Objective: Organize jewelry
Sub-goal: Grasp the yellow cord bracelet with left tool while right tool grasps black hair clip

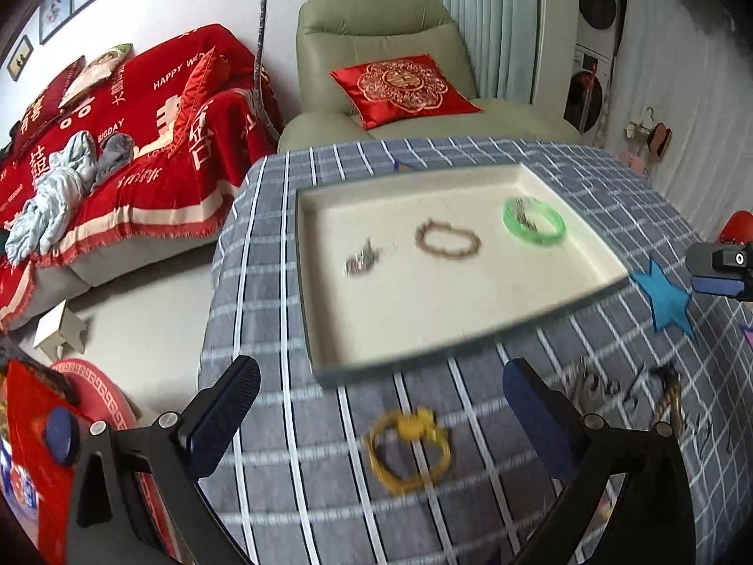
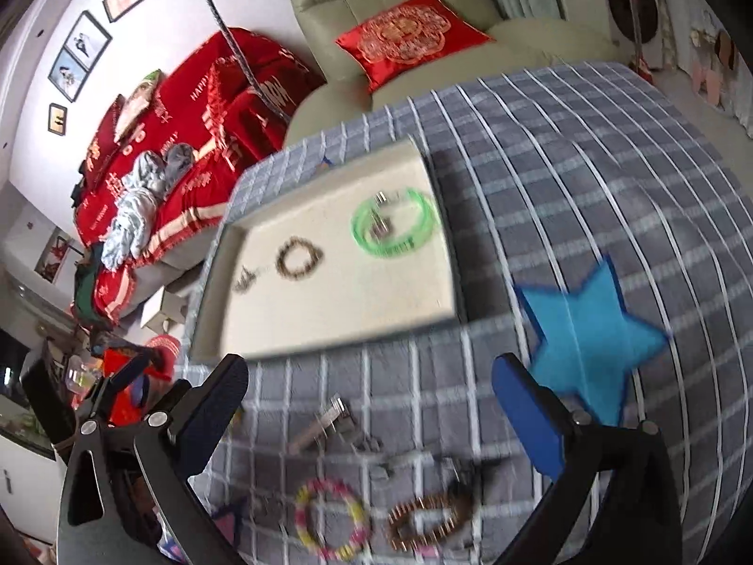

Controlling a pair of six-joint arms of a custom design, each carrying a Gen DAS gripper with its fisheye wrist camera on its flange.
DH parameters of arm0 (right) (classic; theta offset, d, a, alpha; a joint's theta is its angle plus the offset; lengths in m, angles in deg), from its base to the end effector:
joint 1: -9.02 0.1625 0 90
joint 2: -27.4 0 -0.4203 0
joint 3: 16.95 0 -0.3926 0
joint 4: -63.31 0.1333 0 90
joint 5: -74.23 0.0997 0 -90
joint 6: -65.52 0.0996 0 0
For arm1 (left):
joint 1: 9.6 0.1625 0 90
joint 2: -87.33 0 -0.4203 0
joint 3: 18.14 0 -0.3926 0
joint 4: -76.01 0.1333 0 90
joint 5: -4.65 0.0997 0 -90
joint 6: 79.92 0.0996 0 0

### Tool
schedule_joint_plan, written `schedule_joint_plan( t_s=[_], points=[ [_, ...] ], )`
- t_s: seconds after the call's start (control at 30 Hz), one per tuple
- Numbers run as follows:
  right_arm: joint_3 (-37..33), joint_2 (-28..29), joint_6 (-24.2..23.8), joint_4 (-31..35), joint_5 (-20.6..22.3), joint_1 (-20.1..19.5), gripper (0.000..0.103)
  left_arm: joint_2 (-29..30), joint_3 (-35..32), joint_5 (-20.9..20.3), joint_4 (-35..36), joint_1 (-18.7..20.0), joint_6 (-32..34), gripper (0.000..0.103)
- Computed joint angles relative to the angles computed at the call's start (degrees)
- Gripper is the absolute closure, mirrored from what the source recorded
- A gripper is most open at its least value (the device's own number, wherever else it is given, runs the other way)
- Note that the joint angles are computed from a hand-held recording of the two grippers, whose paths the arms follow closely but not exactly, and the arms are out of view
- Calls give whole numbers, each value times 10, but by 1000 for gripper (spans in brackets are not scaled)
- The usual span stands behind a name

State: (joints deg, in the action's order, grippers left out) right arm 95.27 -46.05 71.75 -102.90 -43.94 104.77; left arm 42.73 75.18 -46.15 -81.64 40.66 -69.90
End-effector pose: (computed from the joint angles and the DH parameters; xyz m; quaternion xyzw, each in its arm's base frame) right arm 0.1418 -0.5469 0.3104 -0.0820 -0.9183 0.3336 0.1967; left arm -0.2823 -0.6465 0.1219 0.3409 0.8662 -0.2346 0.2801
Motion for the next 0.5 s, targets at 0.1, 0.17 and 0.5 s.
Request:
schedule_joint_plan(
  t_s=[0.1, 0.17, 0.5],
  points=[
    [34, -14, 21, 6, -27, -1, 0, -12, 25, 1, 10, 0, -20, 0],
    [56, -21, 32, 8, -44, -2, 0, -17, 41, 5, 13, 0, -31, 0],
    [89, -29, 58, 2, -84, -14, 0, -21, 66, 24, 17, 1, -62, 0]
  ],
)
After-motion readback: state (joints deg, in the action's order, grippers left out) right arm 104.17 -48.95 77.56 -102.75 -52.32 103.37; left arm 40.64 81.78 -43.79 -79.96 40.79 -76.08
